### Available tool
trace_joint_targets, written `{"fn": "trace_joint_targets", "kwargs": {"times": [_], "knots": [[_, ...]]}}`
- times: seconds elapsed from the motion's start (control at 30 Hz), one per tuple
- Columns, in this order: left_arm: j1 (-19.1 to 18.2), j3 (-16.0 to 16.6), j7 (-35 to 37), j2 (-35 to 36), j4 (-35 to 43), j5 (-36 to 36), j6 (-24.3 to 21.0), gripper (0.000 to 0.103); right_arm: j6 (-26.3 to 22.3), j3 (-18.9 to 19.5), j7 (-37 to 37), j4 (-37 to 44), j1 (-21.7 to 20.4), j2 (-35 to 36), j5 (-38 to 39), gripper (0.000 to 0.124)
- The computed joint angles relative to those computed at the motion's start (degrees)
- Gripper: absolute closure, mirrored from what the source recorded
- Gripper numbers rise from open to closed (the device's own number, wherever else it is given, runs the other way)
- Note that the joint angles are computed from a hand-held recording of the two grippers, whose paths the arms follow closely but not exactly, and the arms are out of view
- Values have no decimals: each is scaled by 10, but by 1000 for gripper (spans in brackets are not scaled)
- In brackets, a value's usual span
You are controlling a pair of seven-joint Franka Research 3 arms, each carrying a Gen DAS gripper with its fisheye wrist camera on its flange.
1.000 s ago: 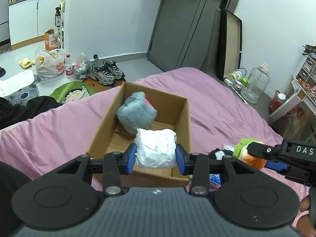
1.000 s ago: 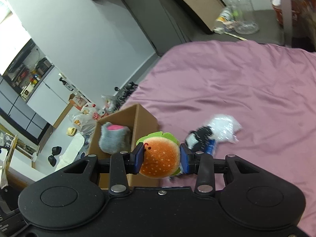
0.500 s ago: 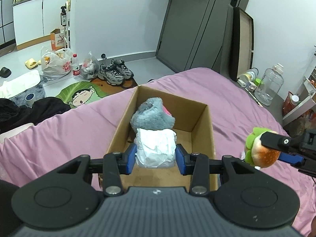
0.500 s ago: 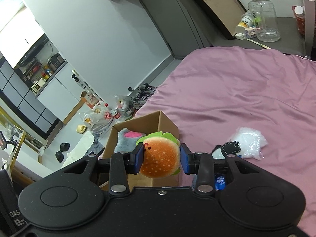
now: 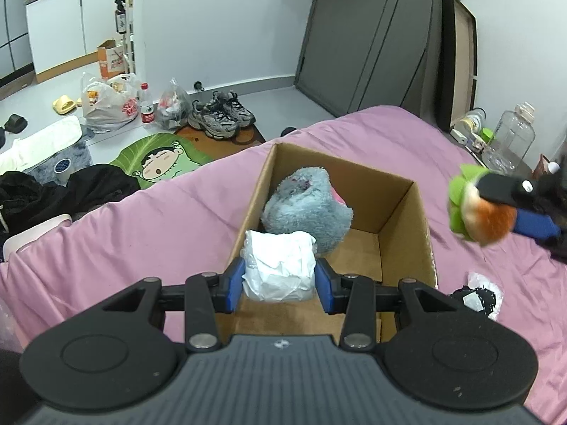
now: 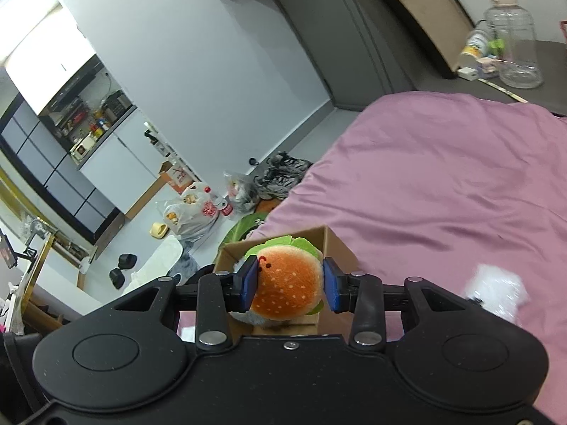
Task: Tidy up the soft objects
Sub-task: 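Carry the tissue bundle and hamburger plush over the box with both grippers, then open the left gripper to drop the tissue while the right releases the hamburger into the box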
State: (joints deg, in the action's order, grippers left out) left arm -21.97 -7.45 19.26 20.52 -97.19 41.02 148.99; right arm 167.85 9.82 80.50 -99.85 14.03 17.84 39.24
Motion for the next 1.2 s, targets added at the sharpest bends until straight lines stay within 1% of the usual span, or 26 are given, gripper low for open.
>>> {"fn": "trace_joint_targets", "kwargs": {"times": [0.1, 0.23, 0.33, 0.4, 0.43, 0.5, 0.57, 0.63, 0.73, 0.8, 0.9, 0.93, 1.03, 1.1, 1.17, 1.2], "knots": [[11, -7, 27, 8, 6, -24, 8, 61, -9, -5, 12, 29, 6, 24, -15, 86], [13, -11, 53, 17, 18, -50, -2, 60, -21, -10, 33, 63, 15, 54, -42, 86], [12, -14, 73, 22, 27, -69, -14, 56, -34, -20, 55, 89, 25, 74, -71, 86], [11, -16, 89, 23, 31, -76, -20, 50, -38, -25, 71, 100, 29, 82, -86, 86], [12, -19, 103, 25, 34, -82, -24, 48, -38, -28, 79, 105, 32, 86, -95, 86], [13, -21, 123, 26, 38, -95, -32, 47, -34, -30, 87, 112, 35, 93, -109, 86], [13, -18, 119, 21, 32, -100, -25, 47, -25, -19, 76, 111, 30, 96, -111, 83], [14, -17, 118, 14, 24, -103, -16, 46, -28, -25, 84, 109, 36, 95, -122, 79], [15, -18, 123, 11, 22, -108, -18, 45, -37, -42, 106, 100, 51, 87, -153, 75], [15, -19, 121, 9, 22, -113, -21, 44, -32, -38, 107, 87, 49, 76, -156, 74], [13, -19, 116, 4, 19, -115, -24, 42, -24, -40, 114, 64, 49, 55, -161, 65], [12, -19, 114, 2, 17, -114, -25, 41, -23, -42, 118, 56, 51, 48, -165, 63], [6, -14, 97, -9, 11, -96, -29, 38, -28, -51, 134, 27, 55, 21, -179, 61], [1, -12, 83, -14, 11, -83, -42, 34, -35, -58, 147, 10, 58, 4, -192, 60], [0, -13, 75, -18, 11, -74, -49, 32, -44, -65, 162, -5, 60, -12, -208, 57], [0, -15, 72, -20, 11, -72, -52, 31, -47, -66, 168, -15, 59, -23, -212, 54]]}}
